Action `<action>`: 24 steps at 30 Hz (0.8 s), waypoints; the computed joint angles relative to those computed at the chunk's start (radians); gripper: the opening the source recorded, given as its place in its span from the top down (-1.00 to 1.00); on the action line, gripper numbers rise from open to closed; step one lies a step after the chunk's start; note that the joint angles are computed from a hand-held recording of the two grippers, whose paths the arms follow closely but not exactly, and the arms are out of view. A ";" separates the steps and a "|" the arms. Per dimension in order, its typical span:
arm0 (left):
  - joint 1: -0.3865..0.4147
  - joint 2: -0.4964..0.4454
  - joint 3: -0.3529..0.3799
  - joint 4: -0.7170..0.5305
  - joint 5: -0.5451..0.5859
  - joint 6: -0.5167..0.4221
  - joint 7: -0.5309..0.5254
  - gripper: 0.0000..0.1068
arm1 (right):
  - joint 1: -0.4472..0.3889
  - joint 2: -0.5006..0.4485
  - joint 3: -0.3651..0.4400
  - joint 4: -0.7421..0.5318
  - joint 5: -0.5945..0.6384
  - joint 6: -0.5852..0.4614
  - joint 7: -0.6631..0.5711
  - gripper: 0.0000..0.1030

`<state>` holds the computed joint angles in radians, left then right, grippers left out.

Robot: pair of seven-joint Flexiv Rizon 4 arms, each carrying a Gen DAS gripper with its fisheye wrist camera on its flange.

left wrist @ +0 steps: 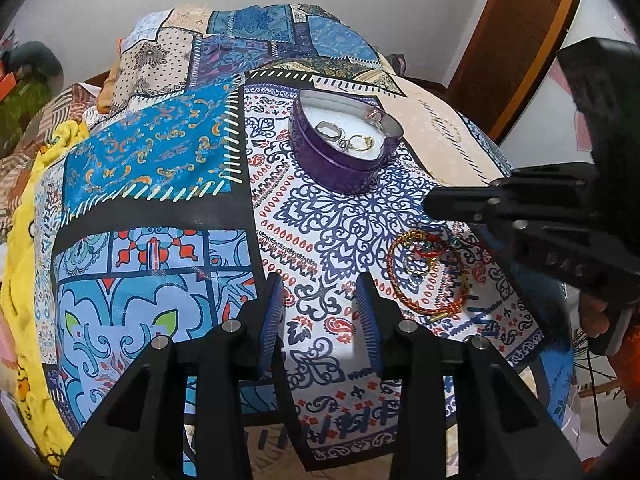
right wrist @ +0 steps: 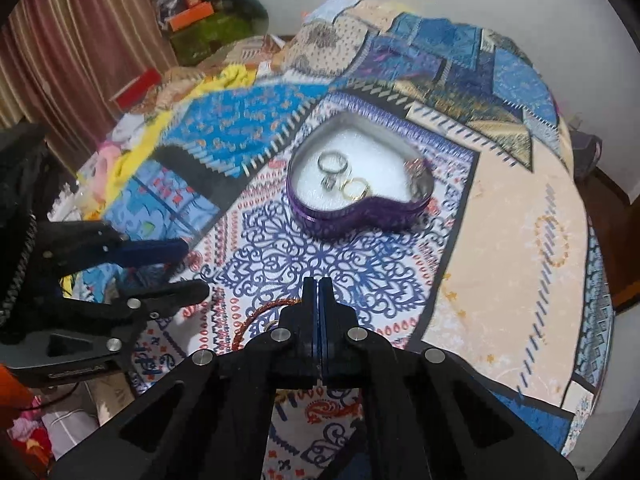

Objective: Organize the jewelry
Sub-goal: 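Lower the right gripper onto the red-and-gold bracelet and grasp it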

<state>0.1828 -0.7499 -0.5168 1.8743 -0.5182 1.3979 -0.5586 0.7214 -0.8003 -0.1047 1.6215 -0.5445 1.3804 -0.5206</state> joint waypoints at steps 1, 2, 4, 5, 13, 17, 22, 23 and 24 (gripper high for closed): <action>0.002 0.002 -0.004 0.003 0.000 0.003 0.001 0.31 | 0.013 0.009 -0.019 0.014 -0.006 0.010 0.013 0.99; 0.004 0.004 -0.008 0.007 0.000 0.005 0.002 0.31 | 0.028 0.018 -0.041 0.031 -0.014 0.020 0.028 0.99; 0.004 0.006 -0.010 0.010 0.002 0.009 0.002 0.31 | 0.040 0.024 -0.061 0.045 -0.030 0.038 0.037 0.99; 0.004 0.007 -0.010 0.011 0.004 0.010 0.002 0.31 | 0.038 0.024 -0.062 0.051 -0.034 0.053 0.034 0.99; 0.003 0.008 -0.011 0.016 0.015 0.008 -0.003 0.31 | 0.018 0.005 -0.032 0.021 -0.037 -0.012 0.016 0.32; -0.001 0.005 -0.004 0.007 0.016 0.000 -0.005 0.31 | -0.056 -0.027 0.071 -0.033 0.012 -0.060 -0.054 0.32; -0.003 -0.003 0.002 -0.005 0.010 -0.010 -0.006 0.31 | -0.062 -0.039 0.089 -0.047 0.026 -0.080 -0.115 0.55; -0.006 -0.005 0.006 -0.009 0.009 -0.013 -0.007 0.31 | -0.071 -0.041 0.103 -0.049 0.036 -0.076 -0.130 0.61; -0.009 -0.008 0.010 -0.014 0.008 -0.017 -0.009 0.31 | -0.077 -0.042 0.113 -0.049 0.045 -0.074 -0.143 0.68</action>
<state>0.1736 -0.7578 -0.5069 1.8608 -0.5105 1.3808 -0.5677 0.6446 -0.8418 0.0084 1.5724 -0.4996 1.3069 -0.6640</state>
